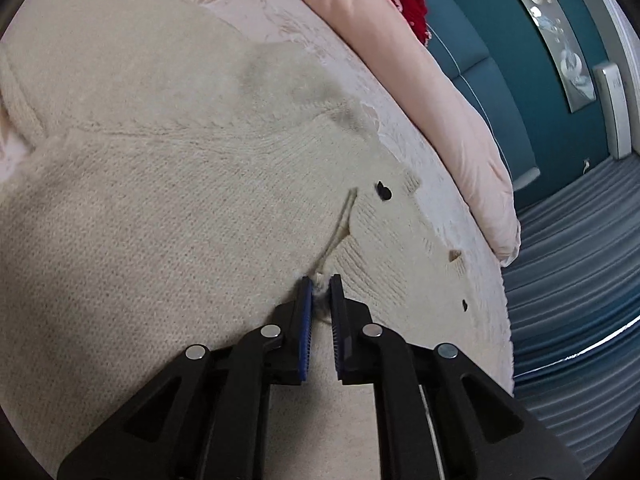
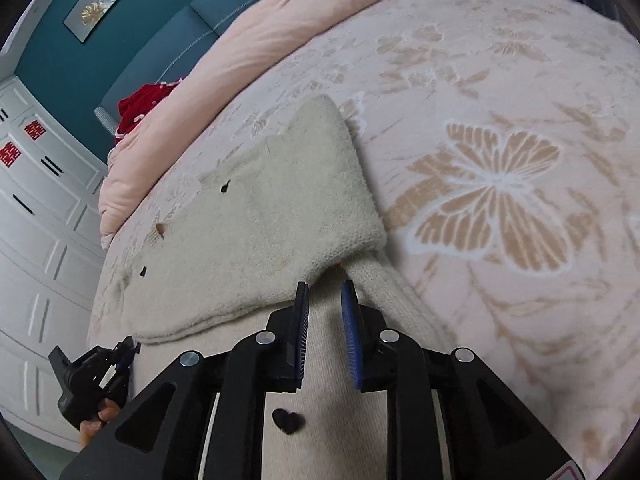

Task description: Fold small clothes

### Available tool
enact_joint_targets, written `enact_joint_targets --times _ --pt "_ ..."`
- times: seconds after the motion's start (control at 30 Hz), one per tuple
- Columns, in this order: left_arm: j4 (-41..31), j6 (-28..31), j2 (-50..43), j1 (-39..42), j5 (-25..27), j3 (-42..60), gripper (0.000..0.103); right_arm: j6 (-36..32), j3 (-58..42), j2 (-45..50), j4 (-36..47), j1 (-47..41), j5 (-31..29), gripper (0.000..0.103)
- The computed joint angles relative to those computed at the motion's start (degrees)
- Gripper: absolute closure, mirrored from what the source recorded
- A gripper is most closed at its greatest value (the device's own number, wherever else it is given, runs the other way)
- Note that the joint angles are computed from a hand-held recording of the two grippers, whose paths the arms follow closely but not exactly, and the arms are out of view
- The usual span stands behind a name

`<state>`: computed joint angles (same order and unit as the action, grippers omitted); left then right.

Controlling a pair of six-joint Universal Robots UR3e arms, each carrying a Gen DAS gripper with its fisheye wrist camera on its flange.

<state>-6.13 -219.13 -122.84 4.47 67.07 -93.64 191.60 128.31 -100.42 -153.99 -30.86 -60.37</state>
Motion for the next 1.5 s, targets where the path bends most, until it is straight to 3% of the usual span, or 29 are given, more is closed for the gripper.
enact_joint_targets --times 0.1,0.3,0.37,0.4,0.43,0.5,0.53,0.57,0.63,0.7,0.73,0.87,0.9,0.97,1.0,1.07,1.1,1.17,1.2,1.23,1.27,1.37,1.47,1.5 --pt "4.9 1.6 -0.3 -1.2 2.7 -2.1 0.094 -0.8 -7.7 3.4 0.5 5.4 -0.6 0.083" --pt "3.6 2.4 -1.2 -3.1 5.9 0.2 0.093 -2.3 -43.7 35.7 7.6 19.2 0.4 0.084" --pt "3.8 2.8 -1.7 -3.6 6.7 0.6 0.093 -2.1 -53.2 42.8 12.1 19.3 -5.2 0.089" --pt "4.8 2.7 -2.1 -3.7 6.8 0.4 0.093 -0.2 -54.4 44.2 11.8 18.9 -10.3 0.099" --pt "5.7 2.7 -2.4 -3.7 6.7 0.2 0.093 1.6 -53.1 44.7 10.2 16.3 -11.0 0.103" --pt "7.2 2.6 -2.9 -3.6 6.7 -0.2 0.093 3.8 -49.2 42.9 9.4 10.8 -3.5 0.103" --pt "7.4 2.6 -3.0 -3.7 6.9 0.0 0.093 3.4 -47.0 40.0 9.4 10.4 -4.8 0.101" --pt "7.8 2.6 -3.2 -3.7 6.9 -0.1 0.093 1.7 -44.5 36.9 8.3 11.1 -6.8 0.090" --pt "8.7 2.2 -3.9 -3.8 6.8 0.0 0.093 -5.4 -37.7 31.2 5.4 11.2 -4.8 0.089" --pt "8.5 2.3 -3.9 -3.9 6.9 0.2 0.093 -9.8 -36.9 31.1 7.5 13.6 -12.4 0.090" --pt "8.5 2.3 -3.9 -3.8 6.8 0.2 0.093 -10.4 -36.6 31.5 8.8 14.2 -15.9 0.095" --pt "8.1 2.4 -4.0 -4.0 7.0 0.6 0.093 -8.5 -21.0 18.4 0.4 10.2 -10.5 0.089" --pt "8.2 2.2 -4.0 -3.9 6.9 0.7 0.093 -9.3 -19.1 17.6 0.1 10.9 -12.7 0.087" --pt "8.1 1.7 -3.8 -3.5 6.0 0.6 0.093 -10.4 -19.3 19.1 5.1 12.7 -17.0 0.094" --pt "7.9 1.3 -3.4 -3.0 5.0 0.3 0.093 -8.5 -17.1 17.0 3.1 13.8 -18.8 0.093" --pt "6.6 -0.8 -1.0 -0.2 -0.1 -1.6 0.092 -7.0 -15.4 11.1 6.5 15.6 -18.7 0.081" --pt "5.0 -2.4 1.3 1.9 -2.8 -3.6 0.088 -6.4 -13.2 7.1 7.4 15.8 -16.4 0.081" --pt "5.7 -7.0 8.5 7.8 -7.2 -11.6 0.057 -5.9 -9.1 0.7 8.3 17.9 -13.7 0.075" --pt "8.1 -9.5 12.9 11.6 -8.2 -16.8 0.033 -5.5 -7.3 -1.6 8.2 20.3 -14.8 0.070" --pt "10.7 -11.3 17.5 16.0 -8.8 -22.0 0.016 -4.7 -5.9 -3.1 8.1 22.9 -16.2 0.069" --pt "10.4 -11.1 22.4 21.4 -9.6 -26.0 0.010 -3.9 -4.8 -3.9 8.2 24.9 -16.2 0.069" --pt "-3.6 -2.1 31.9 37.9 -13.2 -26.7 0.008 -1.3 -1.0 -3.9 5.6 30.8 -18.4 0.069" --pt "-15.0 7.1 29.6 47.0 -8.1 -17.3 0.007 3.2 0.7 -0.7 -0.7 38.5 -26.4 0.063" --pt "-17.7 9.4 27.0 48.2 -5.7 -13.2 0.007 4.4 1.4 -0.2 -2.9 40.7 -28.6 0.057"
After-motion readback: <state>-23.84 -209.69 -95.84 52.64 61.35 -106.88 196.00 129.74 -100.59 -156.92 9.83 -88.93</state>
